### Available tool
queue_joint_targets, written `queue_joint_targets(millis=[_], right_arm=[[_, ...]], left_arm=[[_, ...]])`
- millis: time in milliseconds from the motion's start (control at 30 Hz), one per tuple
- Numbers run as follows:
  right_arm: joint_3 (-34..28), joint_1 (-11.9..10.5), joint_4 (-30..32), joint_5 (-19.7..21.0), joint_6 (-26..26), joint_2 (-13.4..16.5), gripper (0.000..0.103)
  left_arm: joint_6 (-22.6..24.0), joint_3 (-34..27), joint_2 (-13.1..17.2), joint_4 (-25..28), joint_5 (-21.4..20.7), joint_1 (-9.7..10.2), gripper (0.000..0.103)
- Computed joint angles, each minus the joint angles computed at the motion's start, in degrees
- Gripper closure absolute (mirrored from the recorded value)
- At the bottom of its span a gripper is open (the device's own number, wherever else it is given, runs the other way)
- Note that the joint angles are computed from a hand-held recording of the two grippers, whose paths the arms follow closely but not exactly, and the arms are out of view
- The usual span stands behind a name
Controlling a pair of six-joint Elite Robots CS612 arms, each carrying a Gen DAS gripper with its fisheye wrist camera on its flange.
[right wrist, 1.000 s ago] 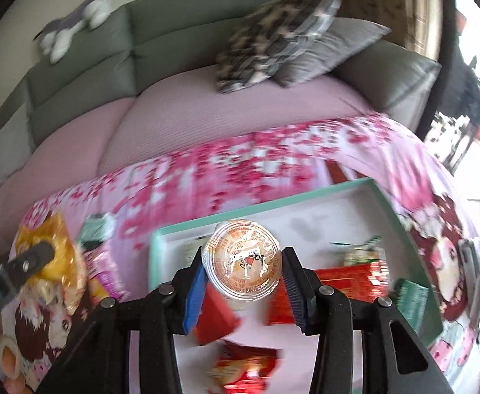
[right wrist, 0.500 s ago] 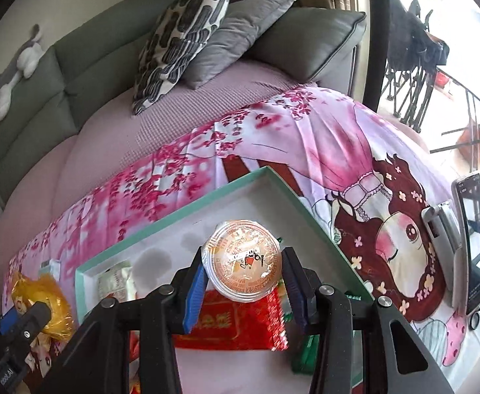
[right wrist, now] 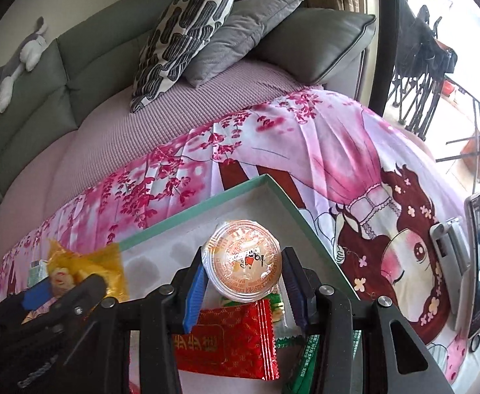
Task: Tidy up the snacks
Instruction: 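Carry the bread bag and orange cup over the tray with both tools, then open both tools to drop the bread bag and orange cup into the tray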
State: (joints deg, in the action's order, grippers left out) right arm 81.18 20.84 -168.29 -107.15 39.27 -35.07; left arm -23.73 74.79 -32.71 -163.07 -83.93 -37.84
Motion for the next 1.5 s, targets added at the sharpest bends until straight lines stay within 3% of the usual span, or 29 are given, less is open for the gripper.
queue_joint_targets(millis=[533,967,1133,1267,1500], right_arm=[[-0.8,-0.2,0.6,1.3,0.1,0.7,0.056],[-0.4,-0.4,0.6,2.3,0.2,0.5,0.056],[-0.4,-0.4,1.1,3.0,-0.2,0.4,0.055],[-0.3,-0.3,0.7,3.3,-0.9,0.3,0.056],[-0.3,-0.2,1.3,3.3,-2.0,0.2,0.052]], left_arm=[[0.7,-2.9,1.8,2.0,1.9,-0.46,0.029],[-0.7,-0.3,0.1,0.1,2.1,-0.58,0.028],[-2.6,1.1,-0.9,-0.5,4.3,-0.56,0.028],[-4.5,2.0,-1.9,1.1,8.6,-0.76,0.027],[-8.2,3.2,-2.8,3.1,11.3,-0.42,0.023]])
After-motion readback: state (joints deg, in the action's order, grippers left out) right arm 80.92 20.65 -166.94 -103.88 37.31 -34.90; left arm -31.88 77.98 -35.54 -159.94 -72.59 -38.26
